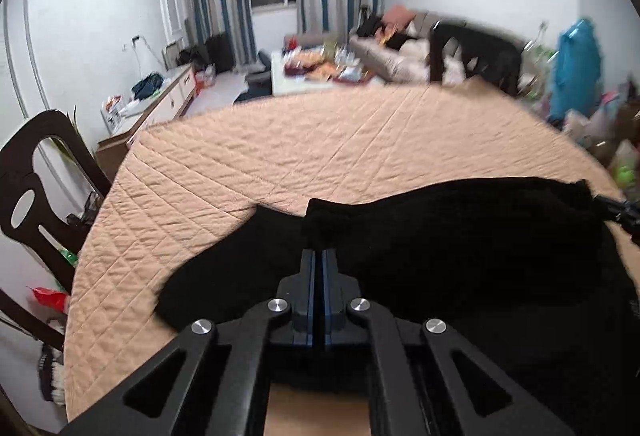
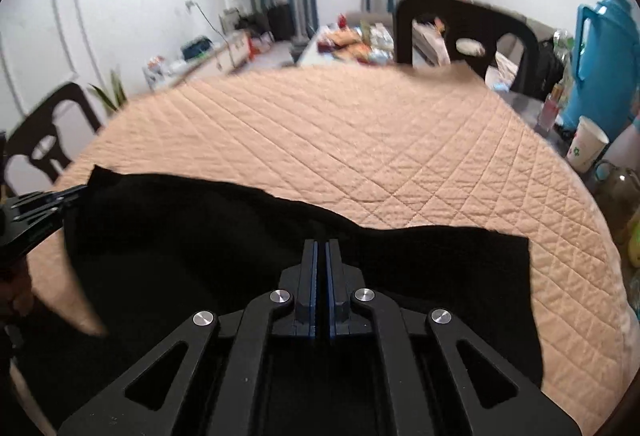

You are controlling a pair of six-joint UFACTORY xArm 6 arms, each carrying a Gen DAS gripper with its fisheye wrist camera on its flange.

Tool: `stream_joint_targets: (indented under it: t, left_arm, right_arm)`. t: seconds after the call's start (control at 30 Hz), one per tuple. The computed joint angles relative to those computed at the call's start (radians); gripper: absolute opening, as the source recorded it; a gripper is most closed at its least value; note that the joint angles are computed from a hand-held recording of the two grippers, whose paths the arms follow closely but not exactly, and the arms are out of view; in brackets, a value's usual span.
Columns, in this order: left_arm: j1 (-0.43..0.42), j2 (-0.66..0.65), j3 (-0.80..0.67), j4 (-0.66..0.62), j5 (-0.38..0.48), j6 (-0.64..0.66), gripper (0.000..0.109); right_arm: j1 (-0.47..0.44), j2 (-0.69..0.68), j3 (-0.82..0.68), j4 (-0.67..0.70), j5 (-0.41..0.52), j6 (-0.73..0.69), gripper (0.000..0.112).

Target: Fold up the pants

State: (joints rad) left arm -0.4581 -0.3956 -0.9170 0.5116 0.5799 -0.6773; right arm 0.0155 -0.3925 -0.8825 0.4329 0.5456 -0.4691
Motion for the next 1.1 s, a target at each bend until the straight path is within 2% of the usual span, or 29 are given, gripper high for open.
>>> stream_joint_targets:
  t: [0.13, 0.23, 0.37, 0.47, 0.53, 0.6, 0.63, 0.67, 0.73, 0.77, 0.8, 0.87, 0.9, 1.03, 1.1]
  left_arm:
    - [-0.062, -0.252, 0.174, 0.009, -0.01, -0.048, 0.004]
    - [-0.154, -0.443, 0.309, 0.052, 0.031, -0.136, 0.004]
    - [-0.285, -0.641, 0.471, 0.048, 0.094, -0.236, 0.004]
    - [-0.34, -0.708, 0.544, 0.06, 0.137, -0.309, 0.004]
    - [-0.329, -0.751, 0.588, 0.013, 0.129, -0.315, 0.004]
    - [-0.335, -0.782, 0.602, 0.018, 0.156, -0.353, 0.004]
    - [-0.333, -0.797, 0.602, 0.021, 0.169, -0.355, 0.004]
    - [-0.332, -0.802, 0.596, 0.033, 0.179, -0.362, 0.004]
    - [-0.331, -0.813, 0.588, 0.051, 0.188, -0.371, 0.007]
    - [-0.328, -0.808, 0.581, 0.058, 0.187, -0.376, 0.013]
    - [-0.32, -0.801, 0.571, 0.063, 0.183, -0.375, 0.029]
    - [-0.297, -0.773, 0.553, 0.068, 0.152, -0.368, 0.052]
    - [-0.279, -0.746, 0.541, 0.064, 0.119, -0.353, 0.056]
    - [-0.179, -0.56, 0.474, -0.06, -0.045, -0.187, 0.06]
    - [-0.142, -0.443, 0.427, -0.158, -0.084, -0.103, 0.06]
  right_arm:
    - [-0.072, -0.259, 0.157, 0.178, 0.079, -0.151, 0.002]
    - [-0.178, -0.48, 0.285, 0.267, 0.214, -0.226, 0.0]
    - [-0.328, -0.671, 0.402, 0.322, 0.38, -0.255, 0.0]
    - [-0.427, -0.714, 0.459, 0.34, 0.488, -0.258, 0.0]
    - [-0.463, -0.695, 0.469, 0.354, 0.531, -0.26, 0.0]
    - [-0.482, -0.685, 0.481, 0.364, 0.542, -0.242, 0.0]
    - [-0.485, -0.675, 0.485, 0.377, 0.536, -0.234, 0.004]
    - [-0.492, -0.668, 0.487, 0.393, 0.535, -0.236, 0.008]
    - [-0.49, -0.637, 0.485, 0.427, 0.516, -0.227, 0.029]
    - [-0.483, -0.622, 0.483, 0.439, 0.506, -0.221, 0.043]
    - [-0.483, -0.622, 0.489, 0.454, 0.504, -0.22, 0.046]
    - [-0.485, -0.607, 0.487, 0.479, 0.488, -0.228, 0.047]
    - [-0.49, -0.598, 0.485, 0.486, 0.48, -0.236, 0.047]
    - [-0.467, -0.551, 0.465, 0.536, 0.404, -0.224, 0.047]
    - [-0.466, -0.522, 0.455, 0.557, 0.379, -0.221, 0.047]
